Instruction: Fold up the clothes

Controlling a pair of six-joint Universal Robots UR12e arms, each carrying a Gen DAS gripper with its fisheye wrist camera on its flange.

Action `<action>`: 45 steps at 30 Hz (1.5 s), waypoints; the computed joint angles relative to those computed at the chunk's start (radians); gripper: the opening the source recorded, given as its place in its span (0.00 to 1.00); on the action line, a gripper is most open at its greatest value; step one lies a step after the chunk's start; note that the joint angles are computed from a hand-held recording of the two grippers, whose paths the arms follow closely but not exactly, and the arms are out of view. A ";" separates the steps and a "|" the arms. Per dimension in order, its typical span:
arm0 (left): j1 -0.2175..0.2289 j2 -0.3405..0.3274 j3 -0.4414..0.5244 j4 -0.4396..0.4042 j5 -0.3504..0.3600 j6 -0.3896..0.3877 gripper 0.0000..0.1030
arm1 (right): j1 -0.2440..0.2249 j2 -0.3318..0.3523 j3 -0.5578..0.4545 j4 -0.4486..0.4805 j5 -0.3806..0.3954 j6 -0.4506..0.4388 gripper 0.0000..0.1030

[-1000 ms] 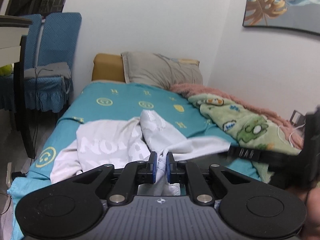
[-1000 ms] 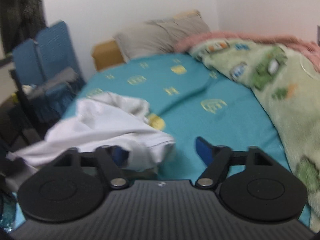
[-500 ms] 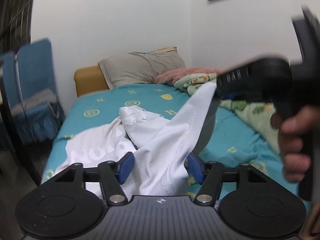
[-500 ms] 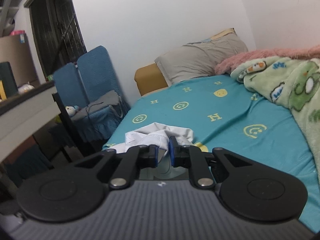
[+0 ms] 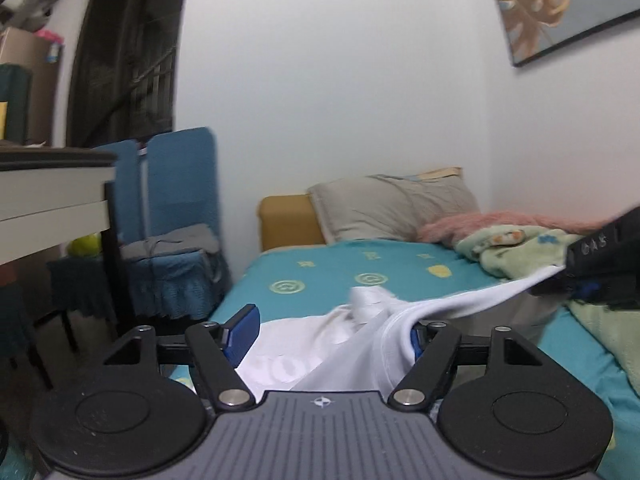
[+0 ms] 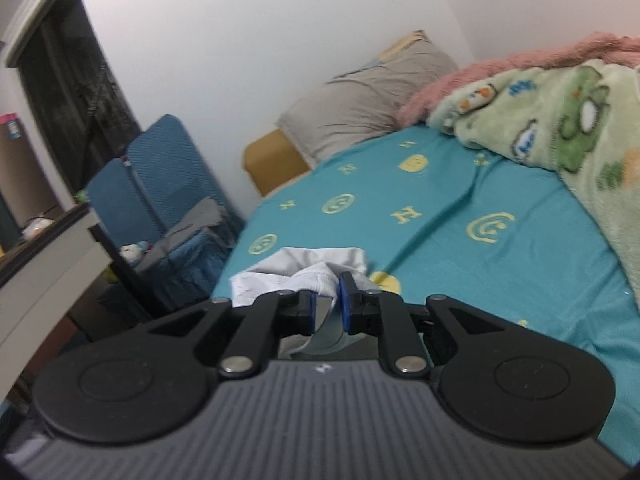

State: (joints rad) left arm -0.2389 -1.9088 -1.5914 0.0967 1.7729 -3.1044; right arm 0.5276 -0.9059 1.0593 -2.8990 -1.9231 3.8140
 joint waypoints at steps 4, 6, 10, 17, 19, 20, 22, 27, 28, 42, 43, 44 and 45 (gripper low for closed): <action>-0.019 0.007 0.012 -0.143 0.088 0.063 0.72 | 0.015 0.012 -0.027 0.074 -0.108 -0.005 0.40; -0.027 0.006 0.016 -0.212 0.152 0.107 0.72 | 0.025 0.020 -0.041 0.116 -0.199 -0.015 0.58; -0.011 0.022 0.013 -0.325 0.197 0.036 0.73 | 0.042 0.040 -0.073 0.205 -0.325 -0.096 0.80; 0.068 0.086 -0.047 -0.128 0.024 -0.278 0.86 | 0.059 0.049 -0.073 0.175 -0.421 -0.159 0.80; 0.071 0.094 -0.058 -0.067 0.013 -0.277 0.87 | 0.073 0.066 -0.083 0.034 -0.482 -0.258 0.80; 0.075 0.099 -0.064 -0.052 -0.004 -0.288 0.87 | 0.080 0.077 -0.094 -0.040 -0.508 -0.317 0.80; 0.091 0.112 -0.074 -0.064 -0.068 -0.347 0.87 | 0.089 0.089 -0.104 -0.153 -0.529 -0.389 0.80; 0.100 0.115 -0.043 -0.261 -0.087 -0.381 0.88 | 0.089 0.071 -0.074 -0.170 -0.520 -0.375 0.80; 0.090 0.109 -0.026 -0.341 -0.049 -0.337 0.88 | 0.087 0.066 -0.068 -0.150 -0.522 -0.352 0.80; 0.056 0.114 0.024 -0.374 0.129 -0.192 0.93 | 0.095 0.033 -0.046 -0.094 -0.591 -0.270 0.80; 0.059 0.116 0.038 -0.357 0.129 -0.198 0.93 | 0.099 0.039 -0.063 -0.136 -0.600 -0.308 0.80; 0.059 0.117 0.051 -0.333 0.138 -0.192 0.93 | 0.103 0.043 -0.082 -0.167 -0.604 -0.345 0.80; 0.059 0.119 0.064 -0.301 0.149 -0.178 0.93 | 0.106 0.046 -0.100 -0.197 -0.602 -0.382 0.80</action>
